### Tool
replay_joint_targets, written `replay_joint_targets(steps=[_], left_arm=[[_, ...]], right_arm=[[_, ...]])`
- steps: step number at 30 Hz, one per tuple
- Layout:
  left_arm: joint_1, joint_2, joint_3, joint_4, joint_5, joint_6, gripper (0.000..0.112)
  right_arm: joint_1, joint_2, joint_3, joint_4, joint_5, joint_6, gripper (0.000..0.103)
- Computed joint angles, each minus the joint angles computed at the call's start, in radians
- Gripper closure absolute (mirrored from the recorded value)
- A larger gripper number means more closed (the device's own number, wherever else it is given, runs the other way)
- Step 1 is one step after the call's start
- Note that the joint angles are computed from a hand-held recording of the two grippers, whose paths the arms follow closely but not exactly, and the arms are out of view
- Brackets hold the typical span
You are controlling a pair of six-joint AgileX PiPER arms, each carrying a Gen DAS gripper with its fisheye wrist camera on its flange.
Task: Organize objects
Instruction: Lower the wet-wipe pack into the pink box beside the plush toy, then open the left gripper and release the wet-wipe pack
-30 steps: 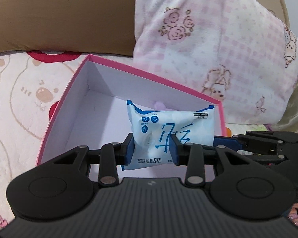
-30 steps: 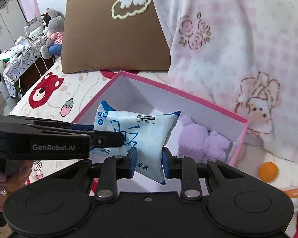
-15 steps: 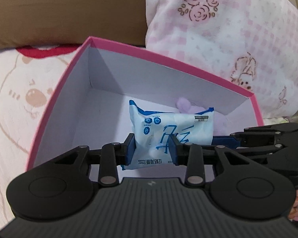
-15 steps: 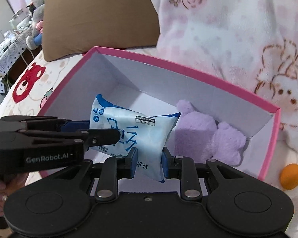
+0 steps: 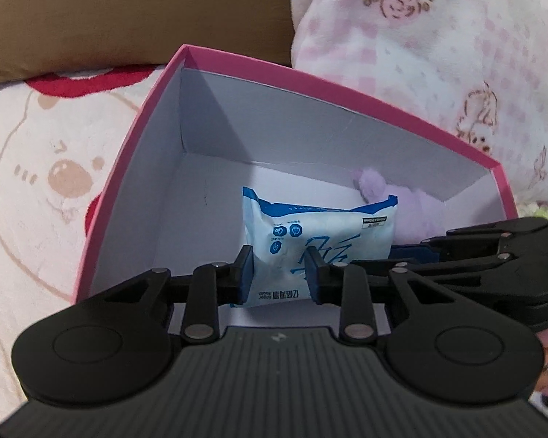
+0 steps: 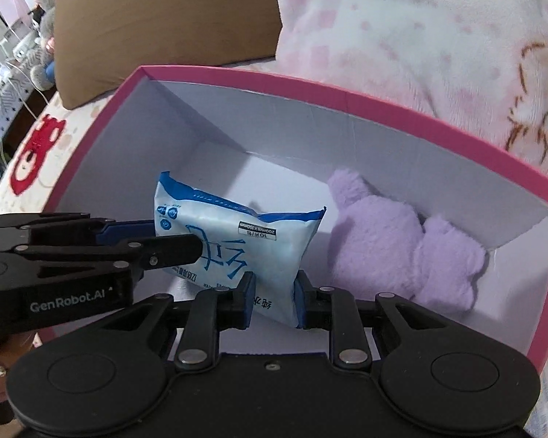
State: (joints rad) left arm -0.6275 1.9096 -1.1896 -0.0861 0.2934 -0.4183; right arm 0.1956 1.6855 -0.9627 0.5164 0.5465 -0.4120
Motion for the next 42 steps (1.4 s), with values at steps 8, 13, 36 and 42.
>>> replay_joint_targets(steps=[8,13,36,42], left_arm=[[-0.013,0.018,-0.023,0.154,0.022,-0.197,0.084],[-0.001,0.039,-0.052,0.094,0.072,-0.182,0.084],[-0.074,0.036,-0.073,0.357,0.087,-0.407,0.064],[-0.075,-0.006,-0.076,0.319,0.135,-0.374,0.052]], right_arm=[[0.019,0.010,0.007,-0.022,-0.065,0.089,0.083],[0.031,0.036,-0.023,-0.088,-0.050,0.190,0.091],[0.063,-0.048,0.044,-0.172,-0.073,0.134,0.076],[0.074,-0.123,0.060,-0.238,-0.042,0.183,0.073]])
